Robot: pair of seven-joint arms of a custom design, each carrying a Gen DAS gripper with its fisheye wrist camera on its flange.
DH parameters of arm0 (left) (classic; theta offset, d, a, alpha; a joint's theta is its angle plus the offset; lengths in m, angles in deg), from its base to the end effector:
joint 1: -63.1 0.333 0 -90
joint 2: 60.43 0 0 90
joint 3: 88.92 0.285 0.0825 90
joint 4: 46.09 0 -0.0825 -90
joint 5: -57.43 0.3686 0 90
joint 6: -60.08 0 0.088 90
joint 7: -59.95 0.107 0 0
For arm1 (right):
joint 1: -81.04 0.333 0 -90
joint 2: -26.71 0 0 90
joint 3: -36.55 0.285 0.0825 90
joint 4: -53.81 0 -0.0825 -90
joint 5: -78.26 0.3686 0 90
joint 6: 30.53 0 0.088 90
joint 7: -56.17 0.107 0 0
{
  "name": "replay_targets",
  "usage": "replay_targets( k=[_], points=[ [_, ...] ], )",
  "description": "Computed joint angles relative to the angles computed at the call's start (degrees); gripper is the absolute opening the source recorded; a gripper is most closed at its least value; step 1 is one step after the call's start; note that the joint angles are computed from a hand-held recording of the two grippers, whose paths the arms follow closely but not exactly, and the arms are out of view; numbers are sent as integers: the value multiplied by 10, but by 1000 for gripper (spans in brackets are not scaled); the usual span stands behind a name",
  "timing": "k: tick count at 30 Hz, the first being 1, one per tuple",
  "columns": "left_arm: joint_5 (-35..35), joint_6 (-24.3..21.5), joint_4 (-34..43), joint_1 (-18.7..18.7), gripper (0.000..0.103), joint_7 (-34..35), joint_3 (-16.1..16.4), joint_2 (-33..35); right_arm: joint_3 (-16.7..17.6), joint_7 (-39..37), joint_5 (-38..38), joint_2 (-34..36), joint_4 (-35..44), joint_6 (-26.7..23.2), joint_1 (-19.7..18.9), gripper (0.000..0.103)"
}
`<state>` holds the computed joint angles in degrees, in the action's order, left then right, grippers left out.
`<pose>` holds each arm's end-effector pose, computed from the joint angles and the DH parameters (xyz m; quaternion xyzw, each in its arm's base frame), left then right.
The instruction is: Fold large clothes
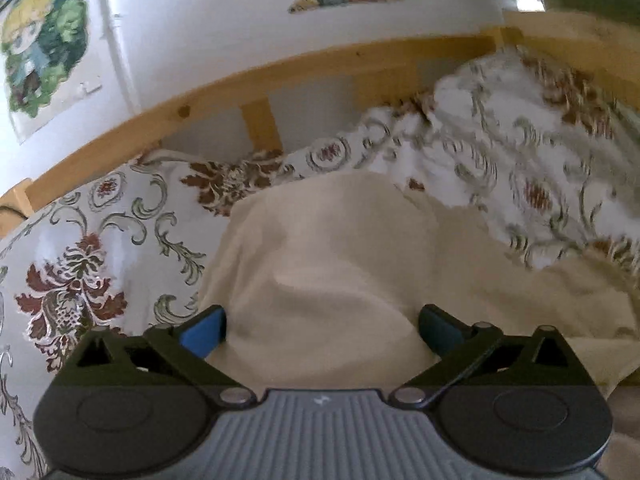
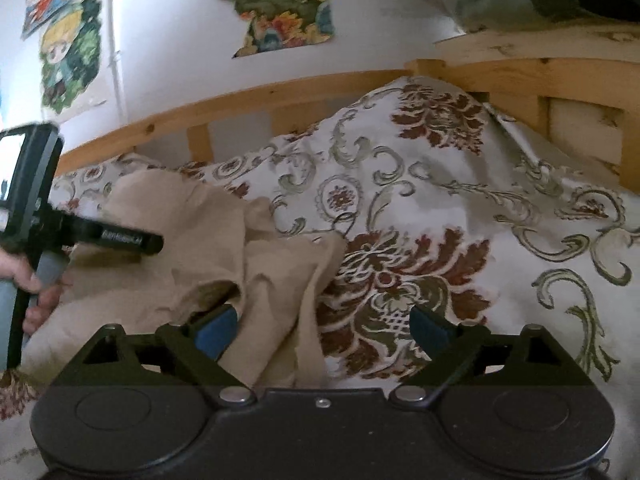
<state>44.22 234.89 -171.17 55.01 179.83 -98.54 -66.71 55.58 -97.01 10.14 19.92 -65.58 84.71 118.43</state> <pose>0.5292 -0.1535 0.5308 -0.4038 0.7850 -0.3357 0.3288 0.3339 0.4124 0.4904 -0.4296 0.7331 -0.3865 0.3587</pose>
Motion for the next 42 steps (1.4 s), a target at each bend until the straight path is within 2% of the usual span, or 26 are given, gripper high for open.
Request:
replay_targets(
  k=[2, 5, 9, 15, 18, 22, 24, 29, 32, 35, 42],
  points=[
    [-64, -16, -4, -18, 102, 30, 21, -22, 3, 0, -6, -3, 2, -9, 1, 94],
    [-110, -80, -29, -15, 102, 14, 37, -88, 8, 8, -26, -12, 4, -14, 3, 97],
    [-200, -116, -91, -53, 102, 88, 92, -196, 25, 8, -56, -20, 14, -45, 11, 101],
    [-203, -174, -179, -33, 102, 106, 117, -361, 55, -3, -82, -15, 48, -116, 40, 102],
    [-191, -220, -214, -4, 102, 90, 126, -437, 72, -9, -84, -12, 59, -151, 63, 102],
    [-191, -279, -255, 12, 102, 98, 163, -518, 89, -12, -94, 15, 99, -220, 99, 102],
    [-185, -309, -261, 22, 102, 113, 177, -536, 91, 7, -93, 23, 112, -243, 119, 102],
    [-184, -343, -280, 51, 102, 145, 196, -567, 91, 27, -49, 84, 191, -308, 178, 102],
    [-190, -358, -288, 65, 102, 162, 207, -578, 86, -2, -27, 139, 255, -355, 217, 102],
    [-197, -369, -296, 74, 102, 185, 216, -583, 69, -41, -44, 174, 294, -383, 249, 102],
    [-217, -371, -297, 93, 102, 196, 210, -578, 20, -55, -39, 188, 311, -389, 293, 102]
  ],
)
